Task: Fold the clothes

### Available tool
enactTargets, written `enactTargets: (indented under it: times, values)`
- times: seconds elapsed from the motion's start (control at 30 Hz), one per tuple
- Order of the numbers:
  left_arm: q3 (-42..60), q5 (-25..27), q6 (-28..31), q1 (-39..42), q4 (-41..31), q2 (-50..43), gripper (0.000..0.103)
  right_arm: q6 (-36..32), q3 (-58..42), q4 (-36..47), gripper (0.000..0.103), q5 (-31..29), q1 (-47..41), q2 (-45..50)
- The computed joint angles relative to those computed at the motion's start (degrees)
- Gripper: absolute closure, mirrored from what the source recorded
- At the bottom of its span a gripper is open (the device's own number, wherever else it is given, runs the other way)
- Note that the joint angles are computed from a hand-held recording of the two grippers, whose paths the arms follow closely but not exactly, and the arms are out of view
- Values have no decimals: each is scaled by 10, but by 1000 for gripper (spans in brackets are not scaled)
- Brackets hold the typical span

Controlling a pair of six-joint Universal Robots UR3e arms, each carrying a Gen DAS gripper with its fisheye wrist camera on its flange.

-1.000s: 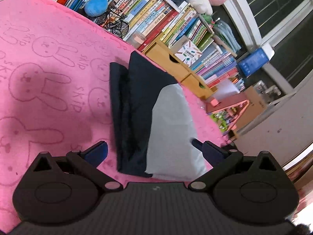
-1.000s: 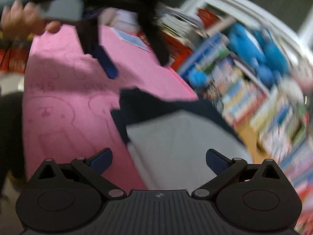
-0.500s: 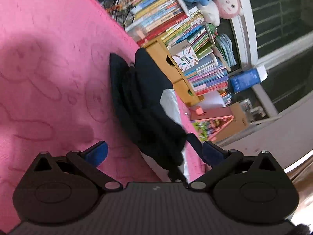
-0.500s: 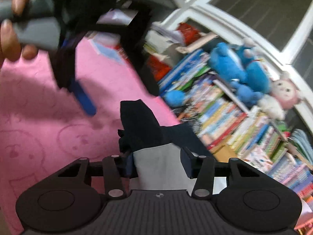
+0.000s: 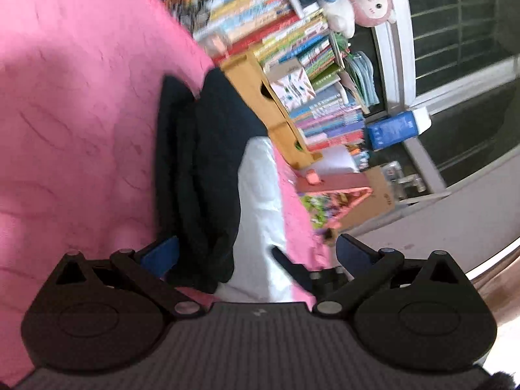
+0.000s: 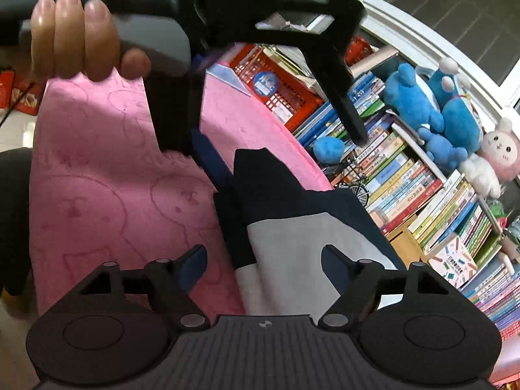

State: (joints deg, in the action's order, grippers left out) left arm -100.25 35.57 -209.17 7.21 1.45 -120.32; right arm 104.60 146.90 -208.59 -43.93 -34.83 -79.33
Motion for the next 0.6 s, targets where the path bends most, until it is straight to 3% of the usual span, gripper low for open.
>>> enactTargets:
  times: [0.07, 0.13, 0.2, 0.27, 0.33, 0.47, 0.6]
  values:
    - [-42, 85, 50, -11, -10, 64, 0, -4, 11, 20, 21, 15, -27, -24]
    - [-53, 203, 98, -49, -23, 108, 0, 0, 28, 35, 19, 29, -69, -52]
    - [-40, 326, 149, -107, -32, 124, 0, 17, 34, 37, 19, 29, -106, -66]
    - [-23, 404, 198, -157, -33, 122, 0, 47, 45, 24, 19, 20, -143, -74]
    - [-3, 444, 233, -195, -32, 108, 0, 73, 52, 44, 19, 14, -183, -91]
    - [44, 462, 256, -238, -58, 73, 0, 124, 34, 143, 19, 2, -236, -114]
    - [82, 490, 268, -277, -80, 40, 0, 153, 19, 182, 22, 4, -246, -107]
